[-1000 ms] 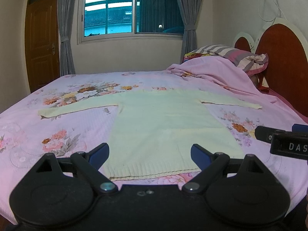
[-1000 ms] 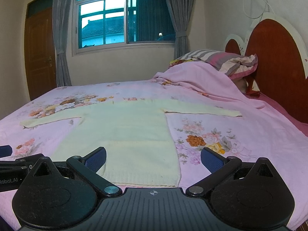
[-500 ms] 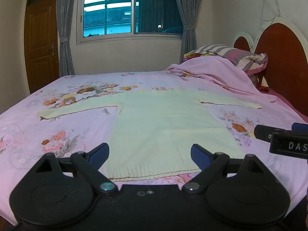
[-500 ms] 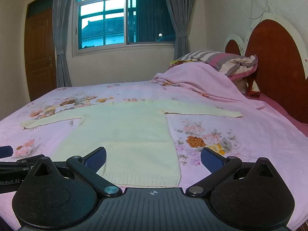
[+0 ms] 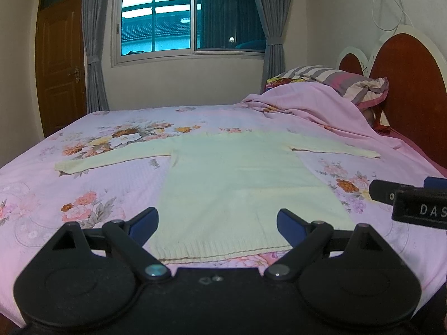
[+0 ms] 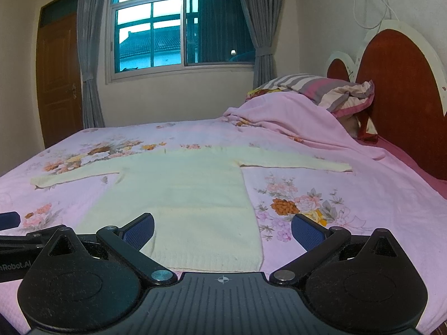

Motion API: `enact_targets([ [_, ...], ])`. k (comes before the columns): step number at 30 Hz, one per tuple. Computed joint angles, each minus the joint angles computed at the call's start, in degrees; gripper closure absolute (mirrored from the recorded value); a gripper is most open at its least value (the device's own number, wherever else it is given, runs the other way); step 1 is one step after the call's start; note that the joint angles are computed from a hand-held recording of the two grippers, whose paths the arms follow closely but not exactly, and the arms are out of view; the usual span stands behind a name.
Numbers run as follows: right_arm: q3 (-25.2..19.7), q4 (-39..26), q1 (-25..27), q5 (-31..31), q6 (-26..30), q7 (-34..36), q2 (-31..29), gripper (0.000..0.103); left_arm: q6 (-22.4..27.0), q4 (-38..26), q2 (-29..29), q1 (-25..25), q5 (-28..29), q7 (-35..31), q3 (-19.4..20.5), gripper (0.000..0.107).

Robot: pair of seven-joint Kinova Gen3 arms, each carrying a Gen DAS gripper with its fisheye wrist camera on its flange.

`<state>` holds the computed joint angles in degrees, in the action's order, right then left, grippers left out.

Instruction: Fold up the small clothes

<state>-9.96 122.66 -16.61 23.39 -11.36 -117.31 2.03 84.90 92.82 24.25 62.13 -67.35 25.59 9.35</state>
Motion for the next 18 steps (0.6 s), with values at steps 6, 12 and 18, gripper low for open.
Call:
enact_targets([
  [6,0.00,-0.07,0.01,0.41,0.25,-0.48,-0.10,0.000,-0.02,0.05,-0.05,-0.02,0.00,-0.05,0.08,0.015],
  [12,-0.22,-0.11,0.51,3.20,0.32,-3.21,0.00,0.000,-0.20,0.12,0.04,-0.10,0.72,0.16,0.13,0.015],
  [18,0.01,0.12,0.21,1.49,-0.04,-1.63,0.14,0.000,-0.33,-0.09,0.10,-0.24,0.53,-0.05,-0.15,0.015],
])
